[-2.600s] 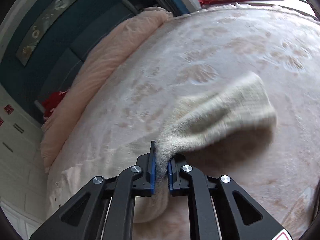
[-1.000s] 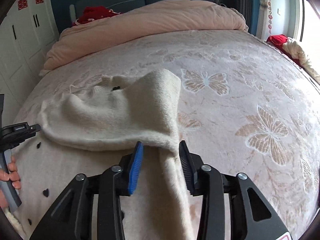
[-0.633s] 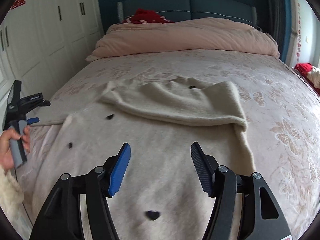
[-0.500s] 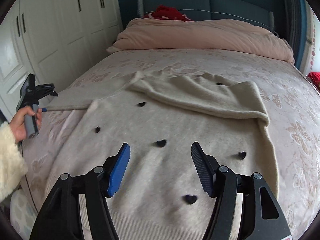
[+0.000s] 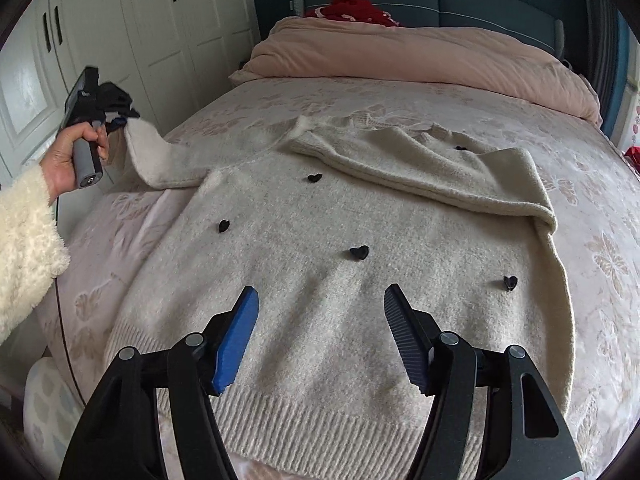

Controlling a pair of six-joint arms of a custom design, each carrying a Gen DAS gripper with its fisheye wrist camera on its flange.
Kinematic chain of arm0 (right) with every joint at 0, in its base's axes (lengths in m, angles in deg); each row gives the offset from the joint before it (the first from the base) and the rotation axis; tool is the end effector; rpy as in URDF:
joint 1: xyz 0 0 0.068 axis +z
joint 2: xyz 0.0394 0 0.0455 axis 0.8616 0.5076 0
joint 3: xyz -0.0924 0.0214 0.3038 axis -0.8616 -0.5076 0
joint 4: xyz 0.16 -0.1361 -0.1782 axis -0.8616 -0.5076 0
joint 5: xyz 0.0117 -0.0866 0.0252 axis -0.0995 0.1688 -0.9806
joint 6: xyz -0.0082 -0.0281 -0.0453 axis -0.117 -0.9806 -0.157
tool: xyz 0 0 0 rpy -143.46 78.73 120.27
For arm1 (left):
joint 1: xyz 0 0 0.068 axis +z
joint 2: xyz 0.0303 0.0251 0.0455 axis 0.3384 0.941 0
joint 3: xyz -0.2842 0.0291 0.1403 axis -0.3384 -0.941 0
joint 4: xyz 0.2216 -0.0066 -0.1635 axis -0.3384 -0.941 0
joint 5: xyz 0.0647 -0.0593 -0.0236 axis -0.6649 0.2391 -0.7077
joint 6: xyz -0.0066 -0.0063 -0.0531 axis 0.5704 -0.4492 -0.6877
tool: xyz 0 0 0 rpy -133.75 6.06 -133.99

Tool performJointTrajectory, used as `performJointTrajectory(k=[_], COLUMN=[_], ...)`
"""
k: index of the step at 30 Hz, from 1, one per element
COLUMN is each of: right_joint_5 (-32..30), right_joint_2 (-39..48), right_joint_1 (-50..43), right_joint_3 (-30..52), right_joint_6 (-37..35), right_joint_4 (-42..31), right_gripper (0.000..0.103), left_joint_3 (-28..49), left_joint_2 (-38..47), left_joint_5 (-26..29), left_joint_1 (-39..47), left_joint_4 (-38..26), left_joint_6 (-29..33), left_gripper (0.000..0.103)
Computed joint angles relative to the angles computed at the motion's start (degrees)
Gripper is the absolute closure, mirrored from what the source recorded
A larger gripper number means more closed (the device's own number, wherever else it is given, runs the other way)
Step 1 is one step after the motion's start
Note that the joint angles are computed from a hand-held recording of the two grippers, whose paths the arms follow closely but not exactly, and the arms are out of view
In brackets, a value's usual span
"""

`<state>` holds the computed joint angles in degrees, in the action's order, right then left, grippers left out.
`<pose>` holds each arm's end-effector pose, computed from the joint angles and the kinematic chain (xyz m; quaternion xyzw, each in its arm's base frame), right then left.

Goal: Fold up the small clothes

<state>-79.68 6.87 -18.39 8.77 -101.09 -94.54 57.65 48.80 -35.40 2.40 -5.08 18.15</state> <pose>0.0598 -0.1627 0.1542 -0.1419 0.9139 0.1164 0.3620 0.2491 -0.0640 0.2150 -0.3313 0.8338 -0.0818 0.4340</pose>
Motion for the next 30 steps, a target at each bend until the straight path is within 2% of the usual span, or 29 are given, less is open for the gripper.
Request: performJointTrajectory(k=[3, 5, 7, 9, 11, 13, 15, 18, 20, 23, 25, 28, 30], right_joint_5=[-1.52, -2.64, -3.26, -3.34, -2.67, -2.32, -2.18, -2.59, -2.67, -3.23, -1.91, -3.69, -4.05], right_joint_2=[3.48, 6.67, 9.84, 13.09, 16.78, 19.83, 22.02, 24.7, 26.35, 28.48, 29.85, 34.43, 34.95], right_joint_1=[-1.04, -2.26, -3.23, -3.86, -3.77, -3.36, -2.52, 0.08, 2.94, 7.51, 10.49, 14.03, 16.69], right_joint_3=[3.87, 7.43, 10.8, 14.01, 17.35, 20.4, 23.11, 26.62, 28.7, 30.94, 31.59, 37.78, 38.82], right_joint_6=[2.49, 4.46, 6.83, 9.57, 13.06, 16.25, 19.21, 24.08, 27.81, 34.11, 37.92, 43.42, 45.76], right_joint_4=[1.23, 2.18, 3.72, 6.05, 8.68, 11.09, 12.68, 15.08, 16.63, 19.65, 21.69, 13.43, 12.28], right_gripper=[0.039, 0.038, 0.034, 0.033, 0.033, 0.033, 0.033, 0.033, 0.033, 0.033, 0.033, 0.032, 0.032], left_joint_3=[10.96, 21.09, 31.76, 42.11, 50.41, 56.03, 57.71, 53.3, 47.48, 39.09, 36.42, 26.85, 21.08], left_joint_2=[5.09, 13.55, 24.38, 35.72, 45.17, 52.54, 55.93, 55.35, 52.12, 46.44, 44.31, 39.74, 36.37], left_joint_5=[-6.01, -6.34, -5.9, -5.29, -3.31, -0.95, 0.07, -1.31, -2.46, -4.22, -4.58, -3.25, -1.38], left_joint_1=[-16.83, -26.09, -33.32, -38.03, -40.17, -41.18, -41.31, -40.16, -39.67, -38.12, -37.08, -35.41, -33.55], left_joint_4=[-2.22, -2.56, -2.93, -4.71, -7.62, -10.76, -12.02, -11.17, -9.48, -5.01, -4.25, 1.72, 4.08], left_joint_6=[0.1, 0.88, 1.9, 1.85, -0.03, -3.81, -7.35, -9.33, -10.35, -8.92, -8.5, -11.16, -13.92], left_gripper=[0.093, 0.092, 0.088, 0.081, 0.079, 0.08, 0.081, 0.081, 0.081, 0.081, 0.081, 0.077, 0.065])
